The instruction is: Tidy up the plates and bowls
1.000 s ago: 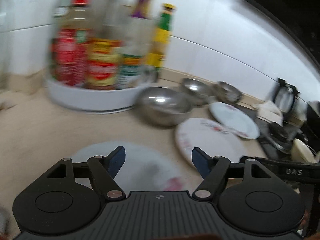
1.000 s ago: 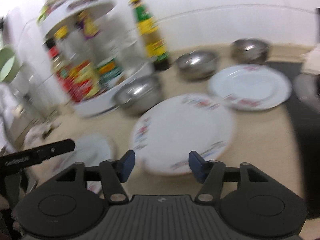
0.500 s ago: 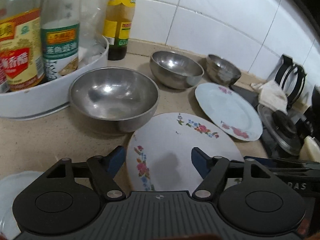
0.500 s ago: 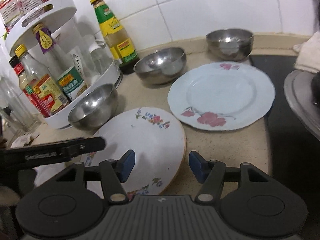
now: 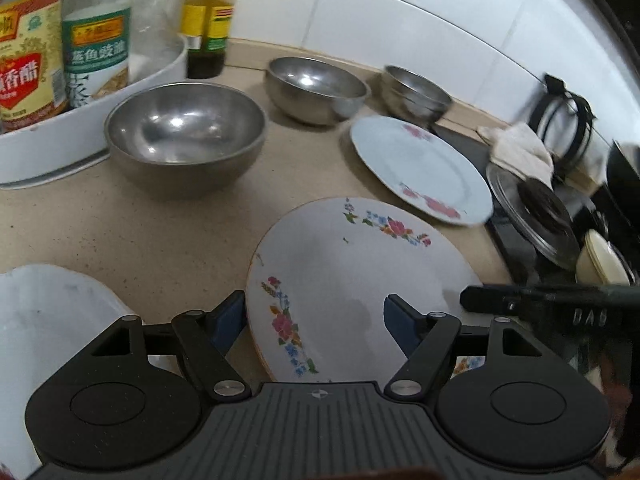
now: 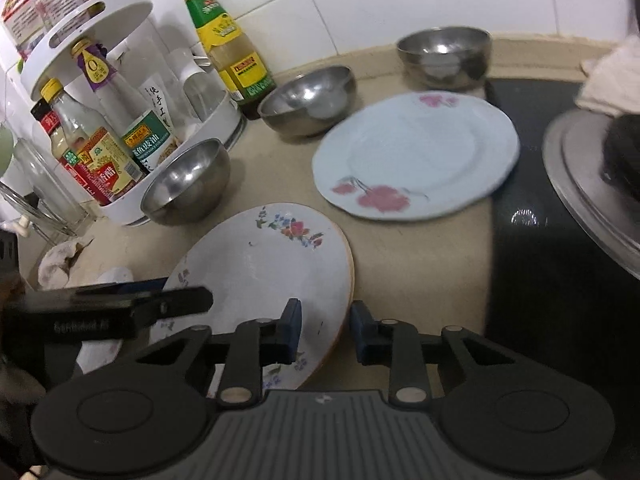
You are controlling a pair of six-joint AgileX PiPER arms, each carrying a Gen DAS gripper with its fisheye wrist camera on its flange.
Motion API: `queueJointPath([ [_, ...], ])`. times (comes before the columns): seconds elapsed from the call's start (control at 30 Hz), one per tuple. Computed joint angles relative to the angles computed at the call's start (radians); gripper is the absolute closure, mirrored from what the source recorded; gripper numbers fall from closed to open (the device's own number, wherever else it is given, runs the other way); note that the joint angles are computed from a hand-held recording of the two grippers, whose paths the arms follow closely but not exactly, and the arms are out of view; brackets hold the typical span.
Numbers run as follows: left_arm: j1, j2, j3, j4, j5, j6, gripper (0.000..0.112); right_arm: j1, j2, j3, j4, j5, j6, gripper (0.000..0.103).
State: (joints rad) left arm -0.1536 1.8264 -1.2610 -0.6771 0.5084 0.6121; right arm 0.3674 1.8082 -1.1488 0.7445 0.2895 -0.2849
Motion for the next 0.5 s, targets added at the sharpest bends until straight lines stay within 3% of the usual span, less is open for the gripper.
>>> queueJointPath([
  [0.07, -0.010, -0.005, 0.007, 0.049, -0.031, -0.025, 0.032, -0.012, -0.009, 0.016, 0.072, 0.011, -0.072, 0.076],
  [0.17, -0.024, -0.009, 0.020, 0.159, -0.090, -0.133, 0.029, -0.004, -0.021, 0.032, 0.063, -0.002, -0.057, 0.072],
  [0.27, -0.035, -0.007, 0.026, 0.112, -0.097, -0.066, 0.030, 0.012, -0.030, 0.060, 0.131, -0.040, -0.127, 0.071],
  [0.4, -0.066, -0.019, 0.055, 0.112, -0.139, -0.091, 0.029, 0.056, -0.038, 0.077, -0.020, -0.107, 0.016, 0.072],
  [0.5, -0.038, -0.022, 0.050, -0.006, -0.096, -0.072, 0.036, 0.058, -0.048, 0.094, -0.053, -0.127, 0.089, 0.075],
])
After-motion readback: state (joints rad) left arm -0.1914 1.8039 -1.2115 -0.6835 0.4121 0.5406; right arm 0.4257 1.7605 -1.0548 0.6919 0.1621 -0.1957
